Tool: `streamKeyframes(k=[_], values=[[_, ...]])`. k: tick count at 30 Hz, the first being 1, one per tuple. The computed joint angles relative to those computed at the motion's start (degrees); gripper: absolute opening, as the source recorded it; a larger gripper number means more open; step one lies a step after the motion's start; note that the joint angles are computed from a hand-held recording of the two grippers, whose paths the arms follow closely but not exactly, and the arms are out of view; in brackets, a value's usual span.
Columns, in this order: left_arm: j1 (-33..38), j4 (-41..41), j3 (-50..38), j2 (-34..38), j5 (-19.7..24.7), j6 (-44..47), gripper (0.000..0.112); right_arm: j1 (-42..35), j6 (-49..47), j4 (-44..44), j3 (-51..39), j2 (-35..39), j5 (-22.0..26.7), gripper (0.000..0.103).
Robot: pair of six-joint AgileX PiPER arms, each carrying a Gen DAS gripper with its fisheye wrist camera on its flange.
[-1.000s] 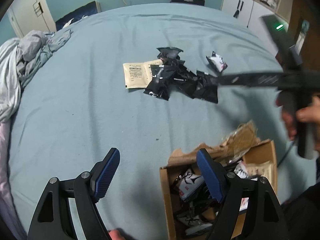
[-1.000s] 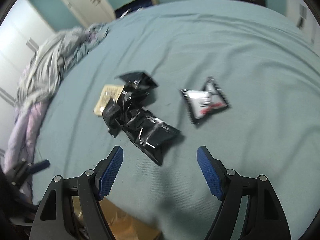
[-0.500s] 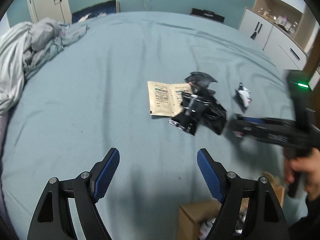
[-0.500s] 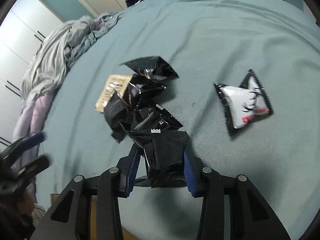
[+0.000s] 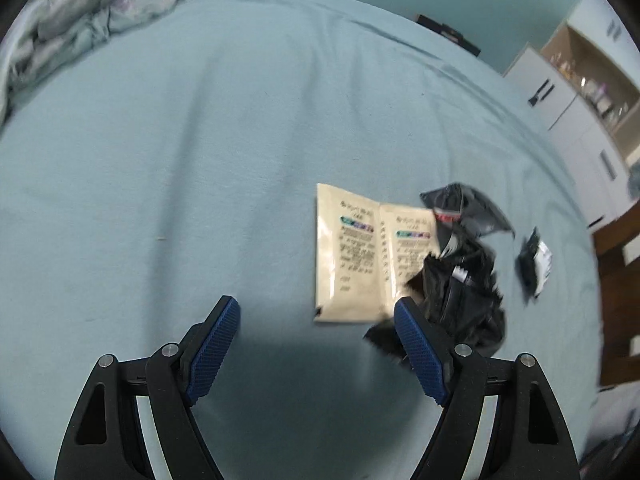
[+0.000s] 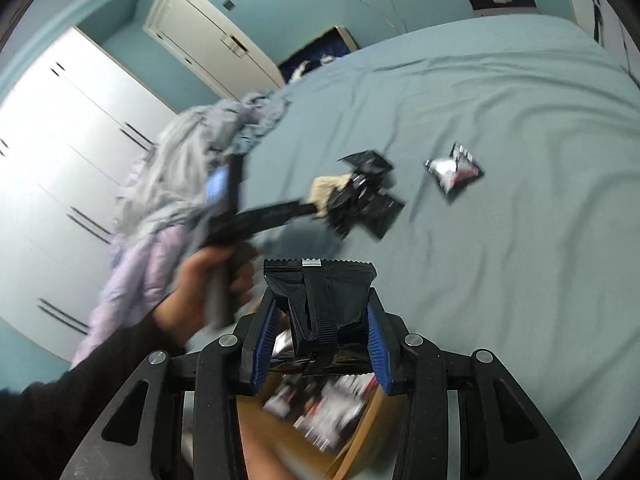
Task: Organize snacks
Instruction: 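Grasp a black packet with the right tool while left grasps the beige sachet, then release the beige sachet into the box with the left tool while right holds its packet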
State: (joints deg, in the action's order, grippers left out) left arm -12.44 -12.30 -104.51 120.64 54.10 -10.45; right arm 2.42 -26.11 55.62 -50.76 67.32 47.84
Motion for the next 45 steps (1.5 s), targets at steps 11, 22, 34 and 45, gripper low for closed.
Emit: streamKeyframes(k=[11,22,34,45], values=[[-5.6,5.3,-6.7,3.0,2.5,-2.6,0.018,1.9,8.4,-1.2,13.2,-8.1,-3.6,0.039],[-8.0,9.1,11.7,-19.5,-5.5,-4.4,0.001,18.8,27.8,-18.2,6.9,-5.8,-12.5,0.039],[-8.3,-0.9,27.3,-46.2,-1.9,8.2,0.001,22.3,36.7,-27.9,7.5,-7.7,-13.8,0.039],[-24.8,12.6,32.3,-45.8,0.1,0.5,0.001,24.0,43.5,-34.6,7.5,-9.7,-14.0,0.039]])
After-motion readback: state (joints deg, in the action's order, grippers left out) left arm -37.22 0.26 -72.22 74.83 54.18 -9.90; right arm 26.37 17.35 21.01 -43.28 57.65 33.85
